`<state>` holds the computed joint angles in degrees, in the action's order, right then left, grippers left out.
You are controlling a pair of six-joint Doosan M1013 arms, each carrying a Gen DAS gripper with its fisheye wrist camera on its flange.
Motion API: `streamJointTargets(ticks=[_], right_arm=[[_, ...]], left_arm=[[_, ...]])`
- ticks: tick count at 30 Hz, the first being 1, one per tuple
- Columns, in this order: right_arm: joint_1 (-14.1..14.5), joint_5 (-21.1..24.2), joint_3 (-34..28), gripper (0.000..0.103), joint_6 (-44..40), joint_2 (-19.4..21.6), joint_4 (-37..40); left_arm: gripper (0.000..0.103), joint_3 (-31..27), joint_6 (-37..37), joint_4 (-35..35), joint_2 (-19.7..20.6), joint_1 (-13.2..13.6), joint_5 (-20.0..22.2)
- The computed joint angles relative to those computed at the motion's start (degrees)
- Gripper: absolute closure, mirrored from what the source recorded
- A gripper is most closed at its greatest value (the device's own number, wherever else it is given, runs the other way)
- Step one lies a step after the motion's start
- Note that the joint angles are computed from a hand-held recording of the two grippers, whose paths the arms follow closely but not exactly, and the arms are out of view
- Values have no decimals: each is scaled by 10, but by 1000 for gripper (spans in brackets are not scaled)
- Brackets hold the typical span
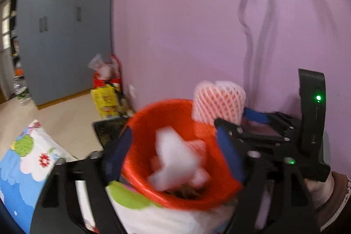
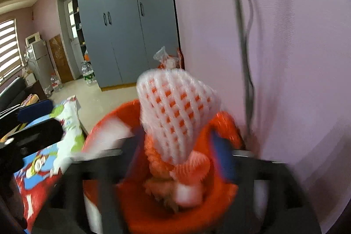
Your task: Collect trash
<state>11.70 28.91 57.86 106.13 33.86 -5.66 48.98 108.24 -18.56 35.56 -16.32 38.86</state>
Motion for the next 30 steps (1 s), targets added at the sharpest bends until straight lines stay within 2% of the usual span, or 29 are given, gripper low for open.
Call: streamJointTargets(ticks=[3, 6, 8, 10, 14, 18, 21, 23, 25, 28, 30], right_arm=[[-4, -24, -4, 27, 0, 3, 17], [-3, -53, 19, 32, -15, -15, 33], [-4, -75, 46, 33, -44, -35, 65], [-1, -92, 74, 33, -51, -61, 66], [6, -121, 140, 33, -58, -119, 71], [23, -124, 196, 33, 20, -172, -44], [37, -135, 236, 33, 123, -210, -141], [44, -130, 256, 33, 185, -228, -210], [54, -107, 265, 31, 227, -240, -268], [62, -79, 269, 26, 235, -248, -280], [63, -76, 279, 23, 231, -257, -274]], left_arm=[[21, 6, -45, 33, -6, 7, -18], [17, 46, -89, 99, -33, 9, -52], [11, 74, -110, 122, -52, 11, -69], [7, 112, -152, 172, -80, 10, -87], [5, 168, -206, 217, -126, 10, -113], [5, 218, -289, 292, -172, 1, -117], [5, 260, -366, 369, -210, -14, -131], [5, 276, -365, 367, -228, -20, -135], [5, 297, -378, 377, -247, -31, -136], [5, 313, -413, 415, -261, -46, -121], [5, 322, -413, 424, -268, -54, -116]])
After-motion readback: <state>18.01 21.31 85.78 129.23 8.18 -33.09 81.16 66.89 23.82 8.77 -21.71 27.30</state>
